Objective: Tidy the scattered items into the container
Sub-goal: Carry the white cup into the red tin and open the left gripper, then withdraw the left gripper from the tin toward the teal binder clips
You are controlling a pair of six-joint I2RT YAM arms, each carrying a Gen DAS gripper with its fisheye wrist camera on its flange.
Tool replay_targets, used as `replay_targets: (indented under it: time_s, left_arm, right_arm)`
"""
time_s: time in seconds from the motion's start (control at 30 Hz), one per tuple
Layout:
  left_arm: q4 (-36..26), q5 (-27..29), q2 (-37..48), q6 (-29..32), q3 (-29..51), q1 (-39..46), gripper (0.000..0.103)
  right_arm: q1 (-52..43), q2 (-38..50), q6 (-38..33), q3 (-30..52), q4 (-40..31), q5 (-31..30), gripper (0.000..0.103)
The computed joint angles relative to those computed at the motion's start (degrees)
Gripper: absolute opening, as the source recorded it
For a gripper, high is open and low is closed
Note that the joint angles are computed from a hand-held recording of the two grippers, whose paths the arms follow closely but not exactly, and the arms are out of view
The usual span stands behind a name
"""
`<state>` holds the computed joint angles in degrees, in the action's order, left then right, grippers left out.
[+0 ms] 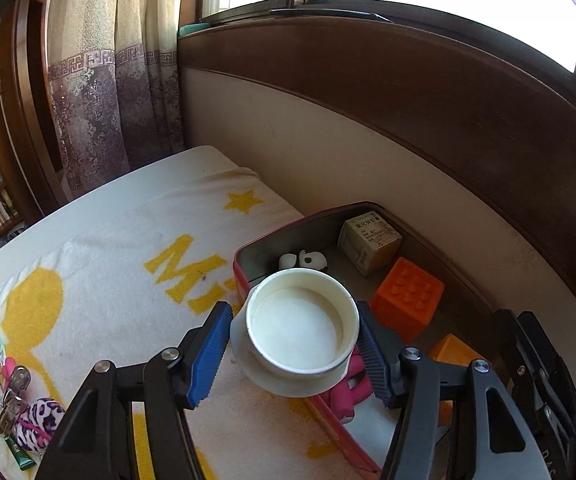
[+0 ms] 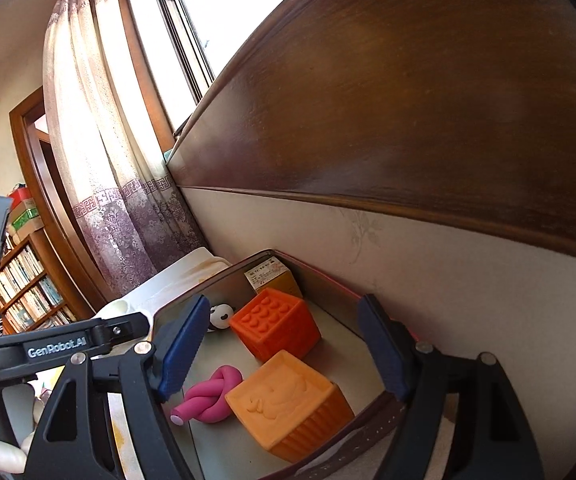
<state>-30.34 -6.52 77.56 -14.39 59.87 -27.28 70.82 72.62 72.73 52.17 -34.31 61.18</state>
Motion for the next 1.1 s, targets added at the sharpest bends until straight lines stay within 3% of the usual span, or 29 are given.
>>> replay_targets:
  time_s: [0.2,0.3,0.77,1.1]
  left_arm:
    - [1.1,4.9,5.3,-1.1,3.6,0.3,0.065]
    - [1.3,6.3,6.2,-3.4,4.0,0.8,0.085]
    - [-0.9,5.8,2.0,-5.3,-0.8,4.8,0.085]
    - [-2.9,7.6,-6.9,-4.0,-7.3,9.3,0.085]
  right_arm:
    - [0.3,-0.2,0.1,-0.2,0.4,0.8,0.079]
    - [0.2,-0.4,0.5,-0.4,0.3,0.9,0.079]
    - [0.0,0.1,-0.8,-0.6,1.6,0.4,0.079]
    - [0.4,1.8,-1.5,0.6,0.9,0.7,0.080]
